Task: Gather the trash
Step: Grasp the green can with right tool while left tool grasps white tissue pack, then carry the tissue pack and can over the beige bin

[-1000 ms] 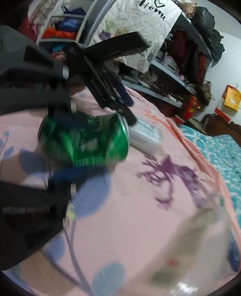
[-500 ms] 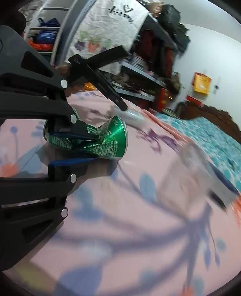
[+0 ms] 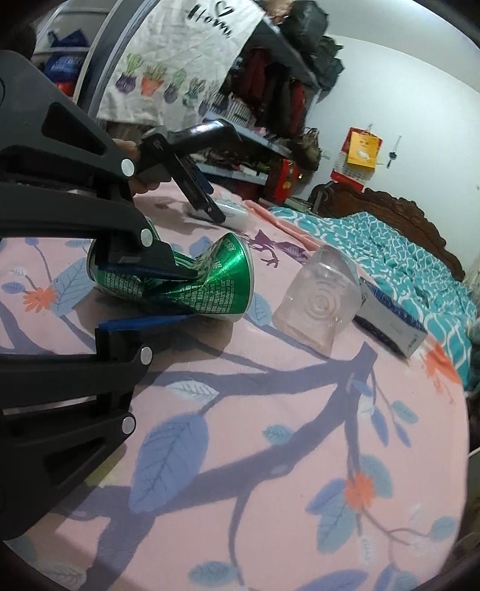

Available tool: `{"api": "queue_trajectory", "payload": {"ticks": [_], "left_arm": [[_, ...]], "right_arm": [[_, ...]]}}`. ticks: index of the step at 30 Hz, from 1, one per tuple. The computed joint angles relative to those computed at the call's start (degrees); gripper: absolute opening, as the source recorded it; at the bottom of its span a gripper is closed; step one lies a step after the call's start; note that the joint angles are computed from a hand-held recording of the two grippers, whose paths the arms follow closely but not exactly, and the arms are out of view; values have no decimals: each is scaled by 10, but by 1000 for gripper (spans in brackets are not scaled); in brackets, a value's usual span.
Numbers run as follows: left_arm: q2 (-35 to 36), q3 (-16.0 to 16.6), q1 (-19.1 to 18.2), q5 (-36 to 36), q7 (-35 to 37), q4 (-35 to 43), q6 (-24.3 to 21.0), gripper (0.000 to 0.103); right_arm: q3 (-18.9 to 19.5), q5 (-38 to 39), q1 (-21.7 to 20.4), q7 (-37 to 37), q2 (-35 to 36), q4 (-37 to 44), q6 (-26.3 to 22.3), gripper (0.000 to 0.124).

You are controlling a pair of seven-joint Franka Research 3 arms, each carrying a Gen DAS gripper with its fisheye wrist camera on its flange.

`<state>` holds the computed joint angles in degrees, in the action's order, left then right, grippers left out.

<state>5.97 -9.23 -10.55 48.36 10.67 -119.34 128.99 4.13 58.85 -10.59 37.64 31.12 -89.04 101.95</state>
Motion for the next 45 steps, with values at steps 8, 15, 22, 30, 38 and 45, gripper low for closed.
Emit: {"api": "queue_trajectory", "payload": {"ticks": [8, 15, 22, 30, 38, 45], "left_arm": [[-33, -3, 11, -12, -22, -44, 66, 61], [-65, -26, -8, 25, -59, -51, 82, 61], [-58, -46, -31, 38, -24, -28, 137, 62], [-17, -41, -52, 7, 18, -3, 156, 62], [-7, -34, -64, -10, 22, -6, 145, 62], [8, -29, -67, -17, 30, 2, 136, 62]], "right_arm": [[-8, -9, 18, -57, -54, -61, 61, 23], [-17, -9, 31, -91, -86, -96, 90, 23], [-24, -10, 45, -116, -114, -126, 124, 24], [-29, -13, 72, -184, -176, -193, 202, 24], [-38, -15, 87, -201, -190, -207, 207, 25], [-36, -28, 76, -131, -136, -148, 136, 32]]}}
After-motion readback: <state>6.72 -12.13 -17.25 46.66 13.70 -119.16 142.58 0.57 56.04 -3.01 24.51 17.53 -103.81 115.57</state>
